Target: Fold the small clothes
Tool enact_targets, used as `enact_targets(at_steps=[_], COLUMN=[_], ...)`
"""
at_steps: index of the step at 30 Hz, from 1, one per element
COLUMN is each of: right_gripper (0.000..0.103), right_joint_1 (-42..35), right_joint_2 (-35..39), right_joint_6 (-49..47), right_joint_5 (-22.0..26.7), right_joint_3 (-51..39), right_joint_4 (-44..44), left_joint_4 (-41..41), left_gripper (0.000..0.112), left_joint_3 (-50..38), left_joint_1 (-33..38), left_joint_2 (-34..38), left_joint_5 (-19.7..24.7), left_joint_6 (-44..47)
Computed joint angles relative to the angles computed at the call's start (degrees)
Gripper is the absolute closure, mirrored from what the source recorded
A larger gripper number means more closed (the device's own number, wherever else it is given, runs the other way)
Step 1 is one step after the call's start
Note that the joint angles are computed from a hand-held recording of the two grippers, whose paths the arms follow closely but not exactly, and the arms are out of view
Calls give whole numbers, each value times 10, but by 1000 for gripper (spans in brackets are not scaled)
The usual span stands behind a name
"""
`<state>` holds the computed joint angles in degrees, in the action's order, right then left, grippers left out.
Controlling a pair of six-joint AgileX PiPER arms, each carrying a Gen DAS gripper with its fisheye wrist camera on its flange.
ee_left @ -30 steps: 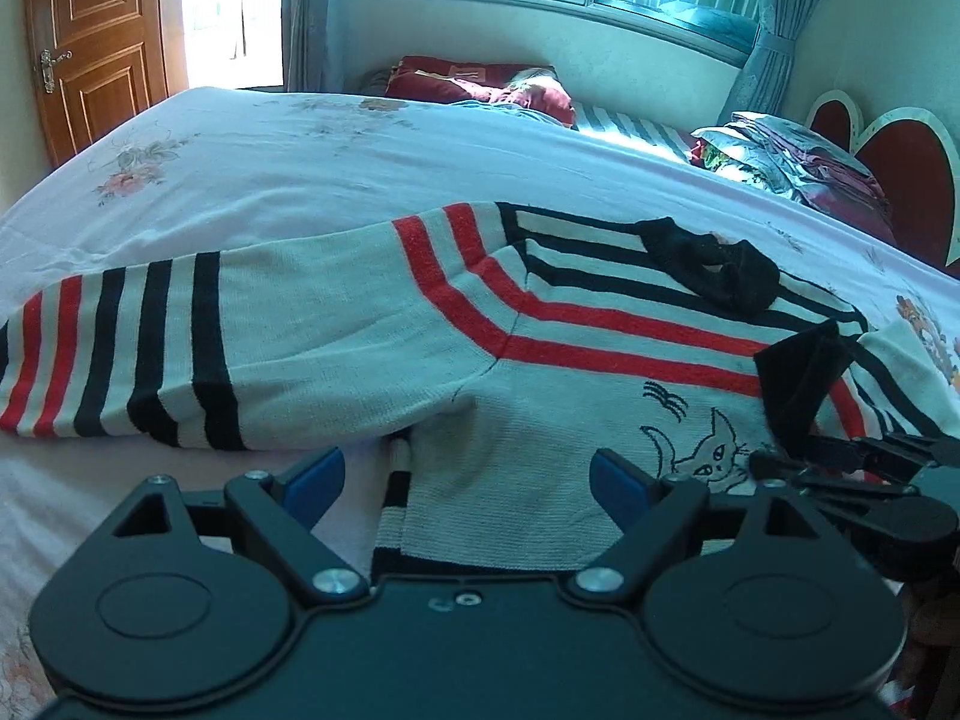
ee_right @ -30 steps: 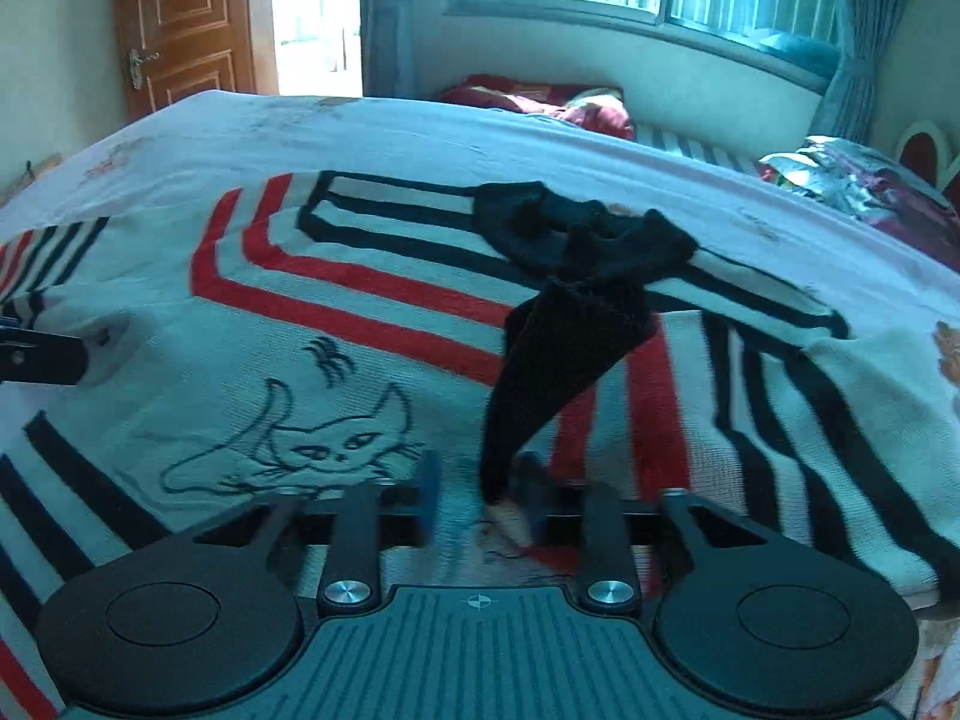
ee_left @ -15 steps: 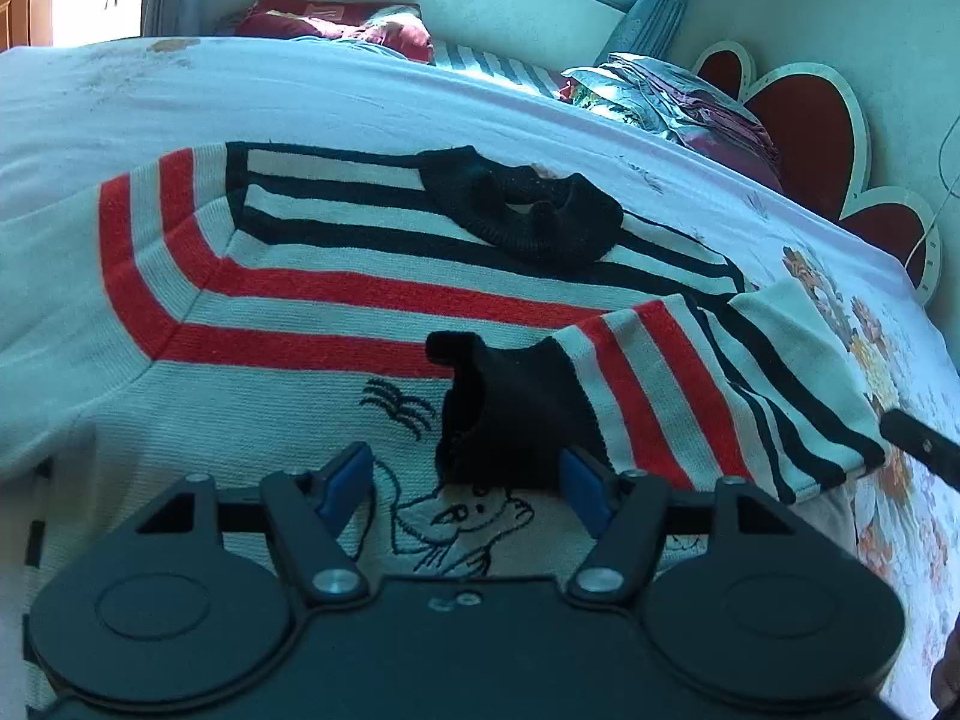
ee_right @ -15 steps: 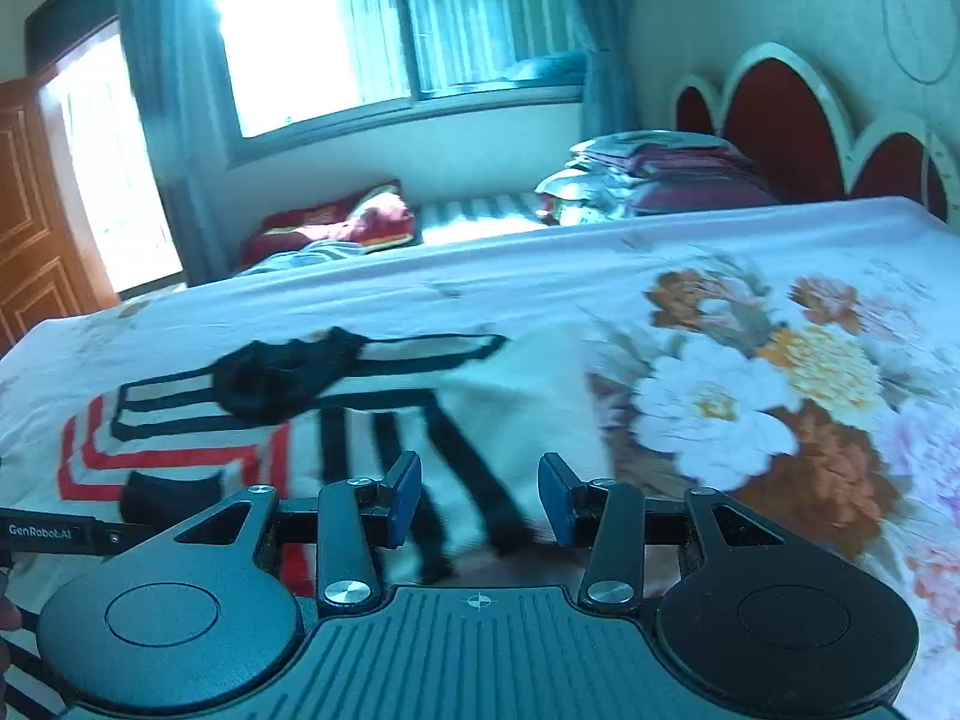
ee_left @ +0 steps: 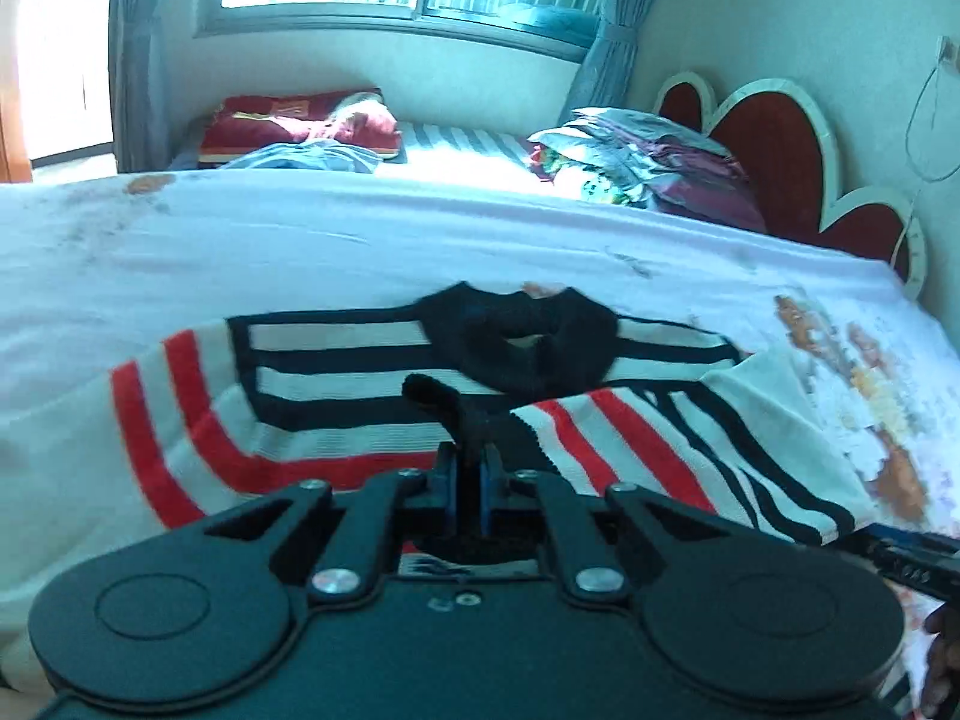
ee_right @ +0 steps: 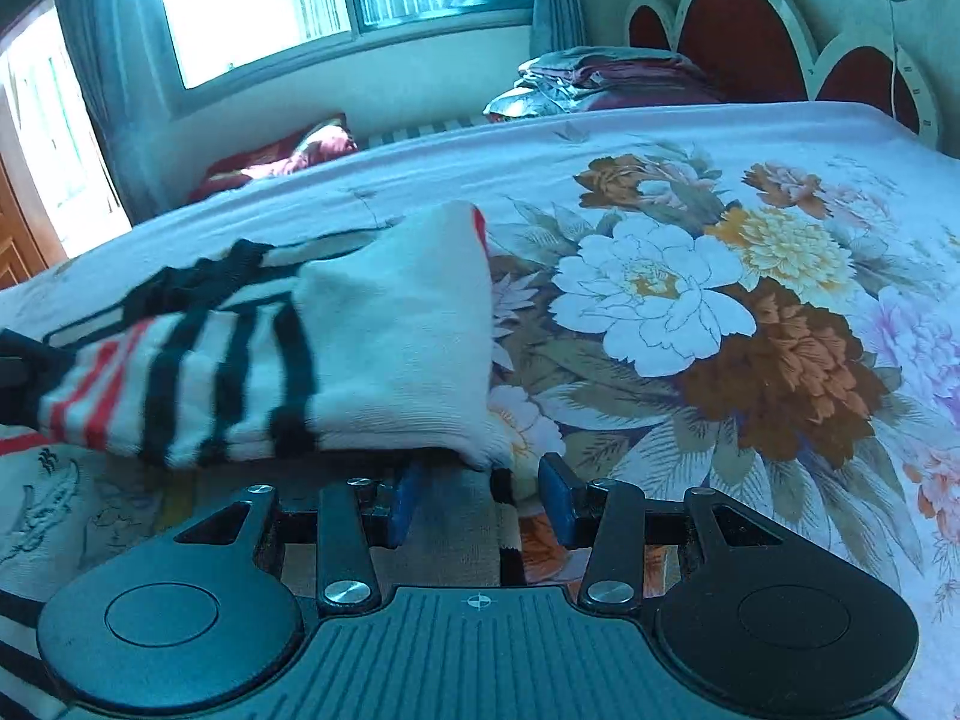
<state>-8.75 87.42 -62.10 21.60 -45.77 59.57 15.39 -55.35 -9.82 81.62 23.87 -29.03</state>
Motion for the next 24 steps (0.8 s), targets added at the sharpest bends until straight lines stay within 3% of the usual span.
enact_targets(at_steps=[2, 5, 10, 12, 14, 16, 18, 20, 24], right_gripper=[59, 62, 64, 64, 63, 63, 63, 63, 63], right_joint_1=[-2, -5, -6, -28, -63, -83, -70, -57, -32], right_joint_2=[10, 8, 5, -1, -31, -37, -3, 56, 201], right_joint_6=[14, 1, 67, 44, -42, -80, -74, -32, 77], right_joint_5=[-7, -9, 3, 53, 90, 123, 121, 132, 167], right_joint_3=[-4, -2, -14, -25, -14, -29, -76, -146, -320], right_joint_4=[-3, 2, -60, -52, 21, 52, 54, 54, 8], left_joint_4=[8, -70, -79, -74, -123, -126, -133, -187, -245], left_gripper=[107, 107, 106, 94, 60, 38, 43, 68, 74], left_joint_3=[4, 19, 35, 39, 47, 72, 60, 34, 6], left_joint_1=[13, 38, 47, 48, 62, 71, 79, 94, 111], left_joint_2=[14, 22, 31, 27, 12, -11, 2, 30, 68], left_joint_5=[9, -1, -23, -25, -30, -66, -65, -47, -45], left_joint_6=[7, 89, 79, 82, 129, 128, 141, 193, 243])
